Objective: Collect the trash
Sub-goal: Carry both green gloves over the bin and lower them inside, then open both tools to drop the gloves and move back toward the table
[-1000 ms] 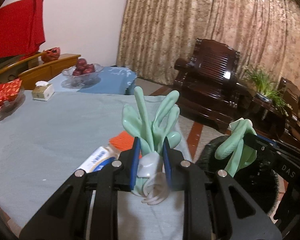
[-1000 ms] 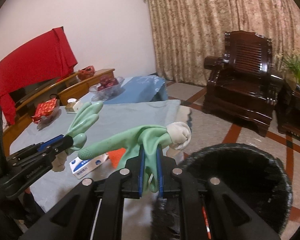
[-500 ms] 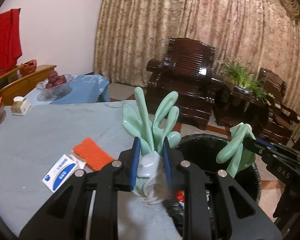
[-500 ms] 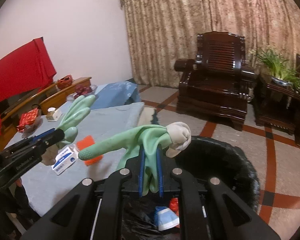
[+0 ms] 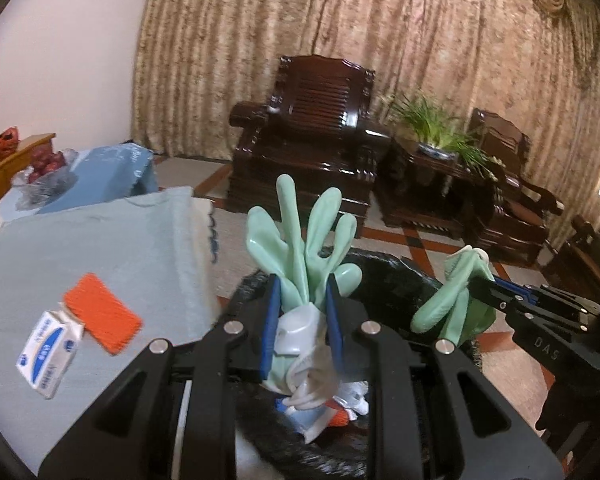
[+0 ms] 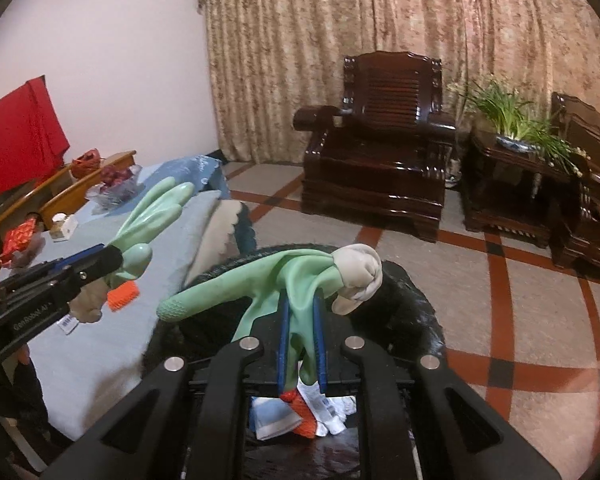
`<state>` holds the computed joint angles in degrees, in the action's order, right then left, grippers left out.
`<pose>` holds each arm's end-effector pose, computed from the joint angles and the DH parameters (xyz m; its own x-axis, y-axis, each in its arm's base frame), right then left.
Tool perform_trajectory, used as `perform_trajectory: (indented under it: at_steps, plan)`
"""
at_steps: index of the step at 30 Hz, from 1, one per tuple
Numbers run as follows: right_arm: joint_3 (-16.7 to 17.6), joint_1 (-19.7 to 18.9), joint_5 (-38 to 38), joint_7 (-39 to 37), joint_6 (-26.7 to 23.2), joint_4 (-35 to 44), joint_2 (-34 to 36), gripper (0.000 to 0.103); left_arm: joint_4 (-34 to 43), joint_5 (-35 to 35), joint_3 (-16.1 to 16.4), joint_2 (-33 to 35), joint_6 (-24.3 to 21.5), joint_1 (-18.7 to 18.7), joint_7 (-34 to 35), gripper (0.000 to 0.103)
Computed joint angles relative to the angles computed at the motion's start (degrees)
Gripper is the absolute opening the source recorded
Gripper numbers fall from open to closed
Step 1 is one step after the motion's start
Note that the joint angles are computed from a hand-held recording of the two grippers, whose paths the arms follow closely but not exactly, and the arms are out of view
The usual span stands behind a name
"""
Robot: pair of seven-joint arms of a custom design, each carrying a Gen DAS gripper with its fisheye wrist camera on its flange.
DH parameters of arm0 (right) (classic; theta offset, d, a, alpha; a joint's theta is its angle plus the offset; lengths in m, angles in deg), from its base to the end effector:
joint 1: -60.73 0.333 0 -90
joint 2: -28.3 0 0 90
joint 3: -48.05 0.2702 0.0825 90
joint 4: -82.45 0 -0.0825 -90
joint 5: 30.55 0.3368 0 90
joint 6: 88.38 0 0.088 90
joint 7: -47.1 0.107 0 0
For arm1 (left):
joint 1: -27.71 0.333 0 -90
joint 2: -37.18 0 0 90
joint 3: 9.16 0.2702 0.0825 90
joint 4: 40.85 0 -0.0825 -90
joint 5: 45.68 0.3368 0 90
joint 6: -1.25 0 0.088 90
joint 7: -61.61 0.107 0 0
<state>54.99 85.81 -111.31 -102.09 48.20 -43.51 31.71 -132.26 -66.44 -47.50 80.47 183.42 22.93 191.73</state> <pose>0.4435 0.2658 0.3592 -0.4304 -0.8973 -0.0980 -0.4637 0.3129 -0.8289 0.5817 -0.3510 0.3472 -0.7043 -0.6937 0.1511 -0.4707 0.2969 -0.8308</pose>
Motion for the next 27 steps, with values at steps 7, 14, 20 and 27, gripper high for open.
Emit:
perform_trajectory:
  at_steps: [7,14,20,27]
  plan:
    - [-0.9,-1.3,1.4,0.4,2.7,-1.4,1.0,0.012,7.7,0.9,6.5,4.3,-4.7,-7.6,-2.5,0.021]
    - [-1.0,-0.9,3.6,-0.6,2.1,-2.4,1.6,0.038,11.4,-0.4,9.8,5.7,-8.1,-10.3,-4.1,0.059]
    - [-0.8,-0.3,3.2,1.7,-0.1,-2.7,1.0,0.078,9.2,-2.4,7.7,4.4,-5.6,-7.3,-1.7,0.077]
    - [0.0,1.1,0.5,2.8,-3.9,0.3,2.2,0.097,3.3,-2.4,6.0,1.1,1.4,-2.9,-1.5,0.090]
